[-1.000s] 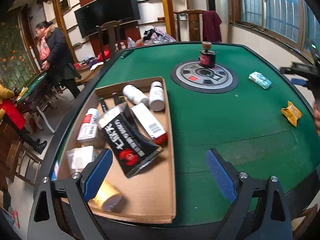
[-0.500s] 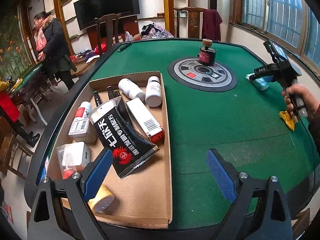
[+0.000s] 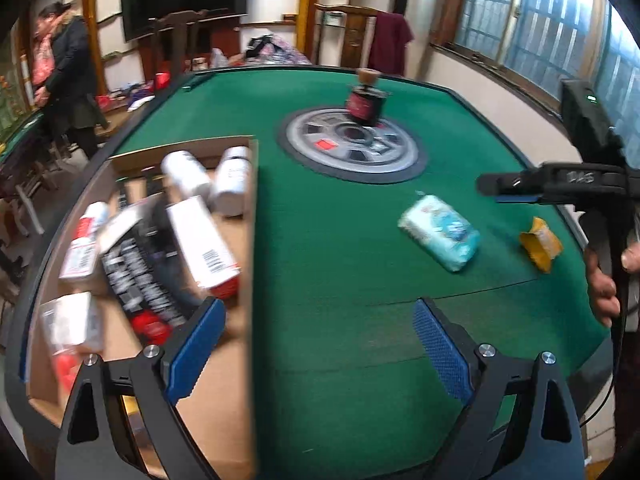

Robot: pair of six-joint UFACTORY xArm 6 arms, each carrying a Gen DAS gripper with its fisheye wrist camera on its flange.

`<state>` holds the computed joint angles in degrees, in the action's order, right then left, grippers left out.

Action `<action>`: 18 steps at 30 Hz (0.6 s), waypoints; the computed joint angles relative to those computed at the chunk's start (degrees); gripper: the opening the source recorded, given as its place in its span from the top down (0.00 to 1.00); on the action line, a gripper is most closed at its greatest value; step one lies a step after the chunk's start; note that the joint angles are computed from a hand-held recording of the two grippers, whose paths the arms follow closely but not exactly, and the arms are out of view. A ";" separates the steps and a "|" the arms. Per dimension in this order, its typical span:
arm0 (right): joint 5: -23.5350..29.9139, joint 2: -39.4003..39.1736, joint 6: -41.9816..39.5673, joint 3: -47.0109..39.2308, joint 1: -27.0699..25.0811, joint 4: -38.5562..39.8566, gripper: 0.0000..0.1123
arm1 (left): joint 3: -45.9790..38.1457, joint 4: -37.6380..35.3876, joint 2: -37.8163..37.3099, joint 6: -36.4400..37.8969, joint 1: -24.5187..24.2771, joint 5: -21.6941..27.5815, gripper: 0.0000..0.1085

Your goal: Organize objects

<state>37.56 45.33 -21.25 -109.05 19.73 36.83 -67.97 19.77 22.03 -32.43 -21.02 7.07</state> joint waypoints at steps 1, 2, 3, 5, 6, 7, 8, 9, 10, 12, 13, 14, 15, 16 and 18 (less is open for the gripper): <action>-3.83 -3.45 0.10 5.38 -0.24 1.75 0.28 | -0.94 -2.67 0.78 2.33 -0.63 0.02 0.13; -7.33 -6.74 0.83 10.36 -0.76 2.15 0.27 | -2.38 -4.93 1.99 4.09 -1.34 0.10 0.13; -11.22 -10.09 1.96 15.73 -1.05 1.77 0.26 | -4.21 -6.86 3.49 5.63 -1.99 0.18 0.13; -17.26 -15.54 6.74 24.52 -2.03 -2.09 0.25 | -8.12 -6.85 6.57 5.55 -2.80 0.63 0.13; -19.04 -17.80 8.50 28.22 -2.82 -2.75 0.25 | -10.68 -5.29 8.42 3.99 -3.09 1.67 0.13; -20.12 -19.63 8.33 31.25 -3.41 -1.01 0.24 | -13.52 -6.12 10.58 4.52 -3.55 2.64 0.13; -20.31 -20.71 7.07 33.08 -4.04 1.74 0.24 | -14.97 -7.52 11.69 5.51 -3.88 3.16 0.13; -20.15 -22.30 4.80 35.49 -5.05 5.23 0.24 | -17.20 -8.23 13.29 5.50 -4.18 4.41 0.13; -20.43 -23.24 4.44 37.43 -5.41 7.03 0.24 | -19.41 -7.54 14.74 4.02 -4.35 5.96 0.13; -21.97 -23.84 3.49 39.66 -5.56 9.45 0.24 | -23.07 -7.11 17.19 1.14 -4.66 8.46 0.13; -22.40 -23.99 2.69 40.36 -5.69 10.37 0.24 | -24.68 -7.79 18.27 -0.01 -4.79 9.37 0.13; -22.40 -23.95 3.17 40.51 -5.94 9.84 0.24 | -25.47 -8.22 18.77 -0.47 -4.86 9.77 0.13; -22.58 -23.82 3.82 40.53 -6.16 9.01 0.24 | -26.61 -8.35 19.53 -1.23 -4.96 10.21 0.13; -23.44 -23.52 4.36 40.59 -6.09 8.12 0.24 | -27.59 -7.63 20.11 -2.37 -5.01 10.69 0.13; -25.03 -22.03 7.70 39.44 -5.85 3.36 0.24 | -29.83 -5.09 21.42 -5.25 -5.13 12.12 0.13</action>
